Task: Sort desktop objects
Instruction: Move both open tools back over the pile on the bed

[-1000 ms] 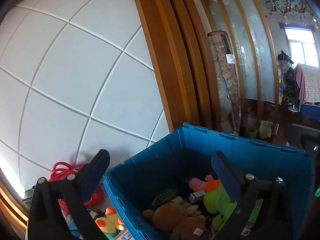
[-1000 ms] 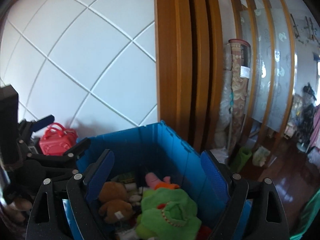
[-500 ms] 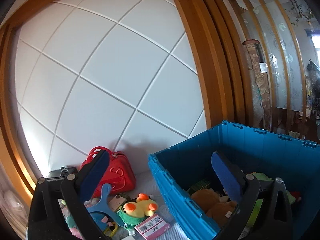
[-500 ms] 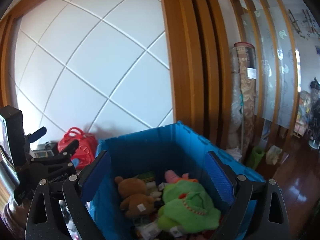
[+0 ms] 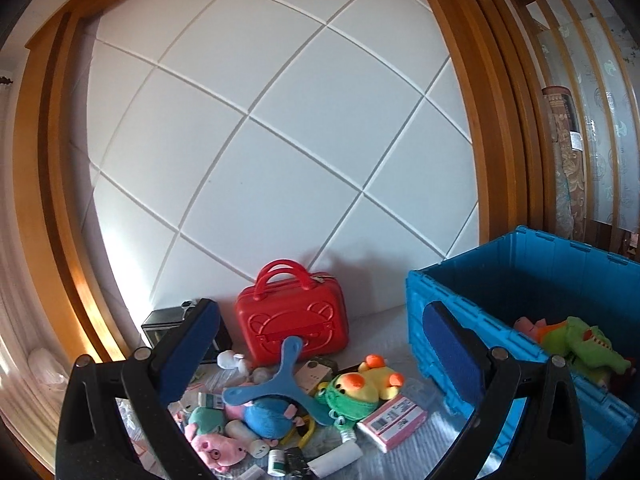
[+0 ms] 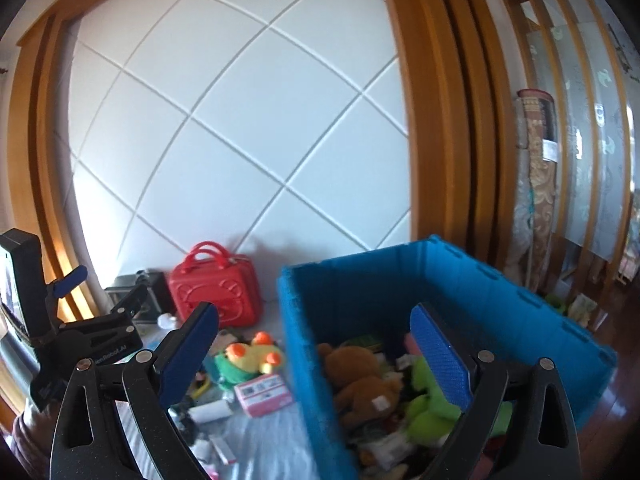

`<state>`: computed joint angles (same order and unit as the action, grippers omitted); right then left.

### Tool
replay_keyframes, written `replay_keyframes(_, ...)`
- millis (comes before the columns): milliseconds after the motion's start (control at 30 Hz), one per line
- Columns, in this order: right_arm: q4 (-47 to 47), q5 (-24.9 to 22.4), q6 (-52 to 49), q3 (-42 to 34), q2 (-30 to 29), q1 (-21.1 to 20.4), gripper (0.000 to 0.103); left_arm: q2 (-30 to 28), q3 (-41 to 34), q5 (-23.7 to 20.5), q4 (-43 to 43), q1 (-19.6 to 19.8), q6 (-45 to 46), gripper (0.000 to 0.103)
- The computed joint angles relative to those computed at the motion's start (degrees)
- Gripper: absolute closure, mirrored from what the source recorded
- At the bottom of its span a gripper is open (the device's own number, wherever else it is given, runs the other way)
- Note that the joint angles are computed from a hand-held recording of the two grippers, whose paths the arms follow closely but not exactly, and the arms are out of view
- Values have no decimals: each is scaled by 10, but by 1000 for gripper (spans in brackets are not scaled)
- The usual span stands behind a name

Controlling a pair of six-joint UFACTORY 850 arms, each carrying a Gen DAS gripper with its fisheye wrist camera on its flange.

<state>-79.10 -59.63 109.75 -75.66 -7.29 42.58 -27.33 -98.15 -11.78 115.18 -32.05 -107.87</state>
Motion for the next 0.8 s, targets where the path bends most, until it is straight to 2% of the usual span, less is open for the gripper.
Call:
replay_keyframes(300,20,15,-27,-201,-172,26,5,4,14,41,222,100,-193,0)
replay_keyframes(433,45,27,-46,-278,-235,27,5,-13,-1,57,271,131,-236,0)
replay_keyframes(500,61,31,-66,-315,-264,25,5,-24,-11,56,257,141,-219,0)
replay_keyframes(567,75,38,-89,-345,-286,21,5,-36,-23,60,181,149,-147,0)
replay_keyframes(600,82,40,-99,-357,-296,19,5,-40,-26,61,172,155,-142,0)
replay_keyframes(667,92,51,-112,-376,-313,14,5,-44,-20,38,183,165,-150,0)
replay_keyframes(733,108,70,-139,-389,-328,7,5,-53,-18,17,139,176,-97,0)
replay_keyframes(800,121,83,-160,-393,-340,-1,5,-62,-14,10,138,191,-93,0)
